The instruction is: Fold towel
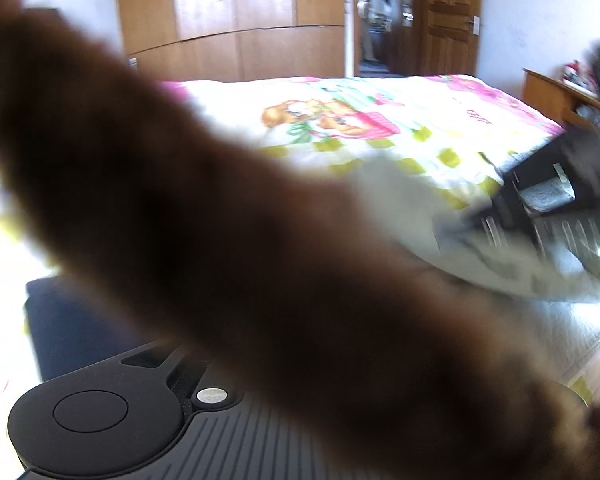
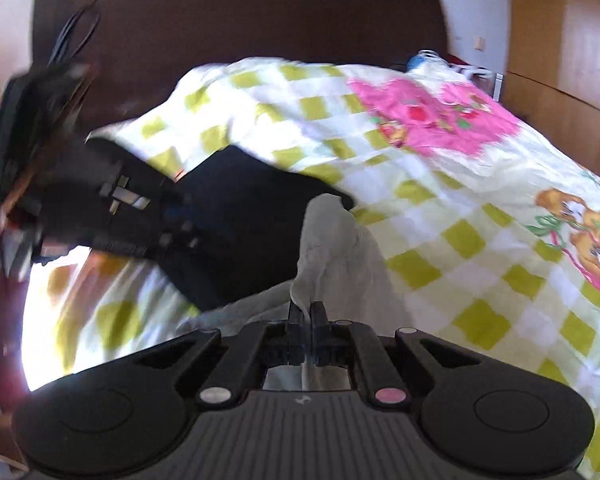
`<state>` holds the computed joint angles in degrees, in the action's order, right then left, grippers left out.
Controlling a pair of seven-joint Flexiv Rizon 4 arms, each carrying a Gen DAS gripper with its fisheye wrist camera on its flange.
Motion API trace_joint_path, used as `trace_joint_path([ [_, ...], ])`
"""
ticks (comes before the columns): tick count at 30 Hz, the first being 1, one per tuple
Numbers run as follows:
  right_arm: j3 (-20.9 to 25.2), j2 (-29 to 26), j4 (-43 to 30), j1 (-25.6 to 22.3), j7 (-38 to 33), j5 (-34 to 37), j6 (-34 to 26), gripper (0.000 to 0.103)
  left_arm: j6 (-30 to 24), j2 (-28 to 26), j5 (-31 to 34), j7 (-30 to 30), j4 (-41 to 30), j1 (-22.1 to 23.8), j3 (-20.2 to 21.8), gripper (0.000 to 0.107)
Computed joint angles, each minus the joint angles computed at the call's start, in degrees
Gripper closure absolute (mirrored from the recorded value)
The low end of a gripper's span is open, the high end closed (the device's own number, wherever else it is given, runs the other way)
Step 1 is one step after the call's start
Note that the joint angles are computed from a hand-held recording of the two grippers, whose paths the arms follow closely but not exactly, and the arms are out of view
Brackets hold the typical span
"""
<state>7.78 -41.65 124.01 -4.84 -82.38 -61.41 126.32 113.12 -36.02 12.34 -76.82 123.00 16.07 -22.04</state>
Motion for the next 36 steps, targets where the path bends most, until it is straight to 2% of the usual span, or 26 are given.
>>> trace_joint_path([
  [2, -2.8, -0.6, 2.9, 7.0, -7.9, 9.4, -1.8, 0.082, 0.6, 1.1, -0.8, -0.4, 1.8, -1.1, 2.1, 0.094],
  [3, -4.7, -1.0, 4.2, 11.0, -12.2, 15.0, -0.8, 0.082, 0.9, 1.5, -0.9, -0.6, 2.6, -1.5, 2.7, 0.094],
  [4, -4.7, -1.6, 5.1, 13.6, -17.4, 21.5, 0.2, 0.082, 1.3, 1.8, -0.8, -0.8, 3.2, -1.6, 3.0, 0.094],
  [5, -4.5, -1.9, 5.5, 14.6, -19.4, 24.3, 1.4, 0.082, 1.7, 1.8, -0.2, -1.1, 3.8, -1.0, 2.6, 0.094],
  [7, -2.3, -1.6, 5.8, 12.0, -16.5, 22.3, 1.7, 0.082, 2.0, 1.9, 1.3, -1.6, 4.5, 0.4, 1.0, 0.094],
  [10, -0.9, -0.3, 7.5, 13.1, -19.6, 27.6, 5.3, 0.082, 1.9, 1.4, 3.5, -1.1, 3.9, 1.2, -0.9, 0.093],
  [13, 0.4, 0.5, 9.2, 11.6, -20.9, 27.1, 8.3, 0.082, 2.0, 0.9, 4.9, 0.4, 2.8, 0.7, -1.8, 0.092],
  [17, 1.3, 0.0, 10.2, 9.7, -20.0, 22.3, 6.4, 0.082, 2.0, 0.2, 5.3, 0.6, 2.3, 1.2, -2.9, 0.092],
  [20, -0.1, -1.5, 9.6, 12.5, -22.5, 25.8, 5.1, 0.082, 0.5, -0.5, 5.6, 0.6, 2.3, 2.6, -4.9, 0.092],
  [22, 1.4, -2.8, 8.1, 10.8, -19.8, 26.3, 5.1, 0.082, -0.5, -1.2, 4.5, 1.3, 2.1, 1.0, -4.0, 0.092],
  [25, 4.2, -2.2, 6.6, 4.4, -11.3, 19.4, 0.0, 0.075, -2.8, -2.9, 3.1, 2.8, 1.6, -0.9, -3.4, 0.091],
  [26, 4.4, -1.7, 7.0, 2.9, -10.3, 17.9, -0.4, 0.073, -4.5, -2.9, 1.7, 3.6, 1.2, -2.8, -1.9, 0.091],
  [28, 3.2, 0.4, 9.2, 1.6, -10.3, 18.0, 0.5, 0.073, -6.5, -2.7, -1.7, 5.4, 0.3, -9.0, 3.9, 0.092],
  [29, 2.5, 1.4, 10.1, 1.0, -10.4, 18.6, 0.9, 0.072, -6.9, -2.8, -2.5, 6.4, 0.2, -10.2, 4.9, 0.092],
  [31, 0.6, 3.4, 11.2, -0.2, -10.2, 21.3, 1.9, 0.072, -6.8, -2.7, -4.1, 7.6, 0.3, -11.9, 6.0, 0.091],
  [33, -2.1, 4.9, 10.8, 1.1, -10.4, 27.2, 1.4, 0.071, -6.2, -2.4, -4.9, 8.0, 0.8, -11.1, 4.4, 0.091],
  [35, -7.6, 5.1, 8.1, 6.6, -12.9, 39.2, 0.3, 0.066, -5.4, -2.1, -5.1, 8.2, 0.8, -10.7, 2.7, 0.091],
  [36, -10.3, 4.6, 6.1, 9.5, -13.4, 45.0, -1.3, 0.059, -5.0, -2.0, -5.1, 8.2, 0.5, -10.9, 2.0, 0.091],
])
